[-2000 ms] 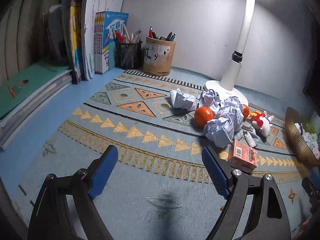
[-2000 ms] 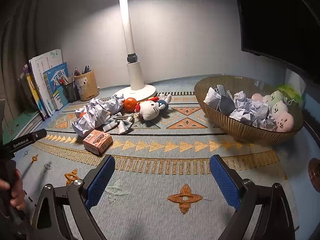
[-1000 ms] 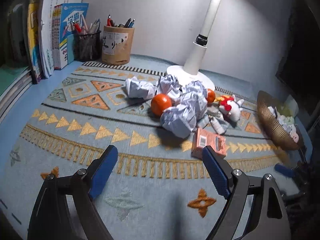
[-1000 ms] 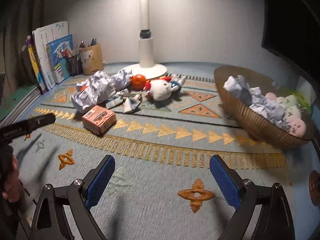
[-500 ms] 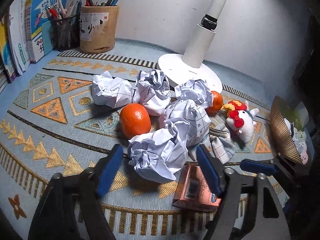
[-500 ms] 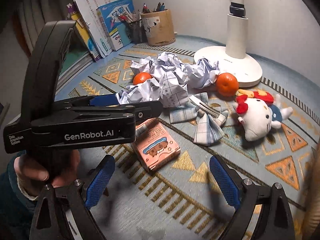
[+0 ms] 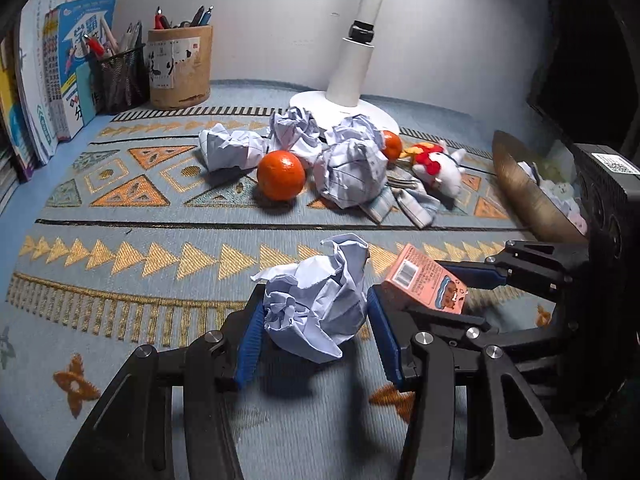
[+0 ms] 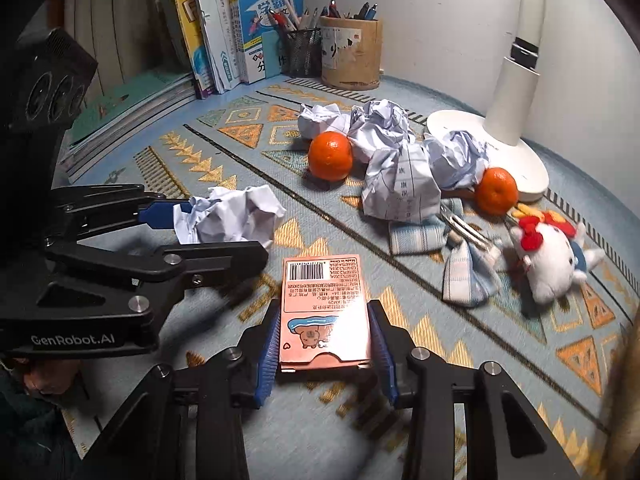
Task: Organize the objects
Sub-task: 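Grasp a paper ball with the left tool while the right tool grasps the pink snack box, then lift the paper ball and pink snack box off the rug with both tools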
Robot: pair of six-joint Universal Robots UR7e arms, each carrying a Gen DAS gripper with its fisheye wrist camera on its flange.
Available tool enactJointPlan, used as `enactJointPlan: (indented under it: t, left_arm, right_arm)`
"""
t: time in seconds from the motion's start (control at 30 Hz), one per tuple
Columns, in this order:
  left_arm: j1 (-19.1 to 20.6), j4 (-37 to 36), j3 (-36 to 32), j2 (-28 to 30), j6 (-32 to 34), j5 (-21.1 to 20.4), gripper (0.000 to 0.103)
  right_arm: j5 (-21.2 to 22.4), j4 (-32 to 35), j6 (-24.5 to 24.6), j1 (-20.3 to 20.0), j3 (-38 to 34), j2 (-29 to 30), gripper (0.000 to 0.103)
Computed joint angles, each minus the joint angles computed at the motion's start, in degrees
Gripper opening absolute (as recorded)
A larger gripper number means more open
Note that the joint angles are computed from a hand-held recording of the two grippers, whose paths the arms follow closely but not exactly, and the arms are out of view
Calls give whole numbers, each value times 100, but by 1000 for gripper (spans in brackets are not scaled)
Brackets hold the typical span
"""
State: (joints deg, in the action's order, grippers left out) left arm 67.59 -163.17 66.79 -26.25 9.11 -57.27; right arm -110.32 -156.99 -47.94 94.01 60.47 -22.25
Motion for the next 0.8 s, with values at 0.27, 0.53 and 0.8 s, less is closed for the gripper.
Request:
enactJointPlan:
  t: [0.27,0.53,0.8]
  left_arm:
    - [5,1324,-555,208,913,-282,58]
    - [-72,1007,132,-113,356,162,80]
    - [-356,-21,431,-26,-70,517,80]
  right_arm:
    - [-1470,-2391,1187,-128,1521,-613,40]
    - [-585,-2037,1631,-349,1900,-1051,59]
    - [-419,-2341,1570,-364,2073,-1098,67]
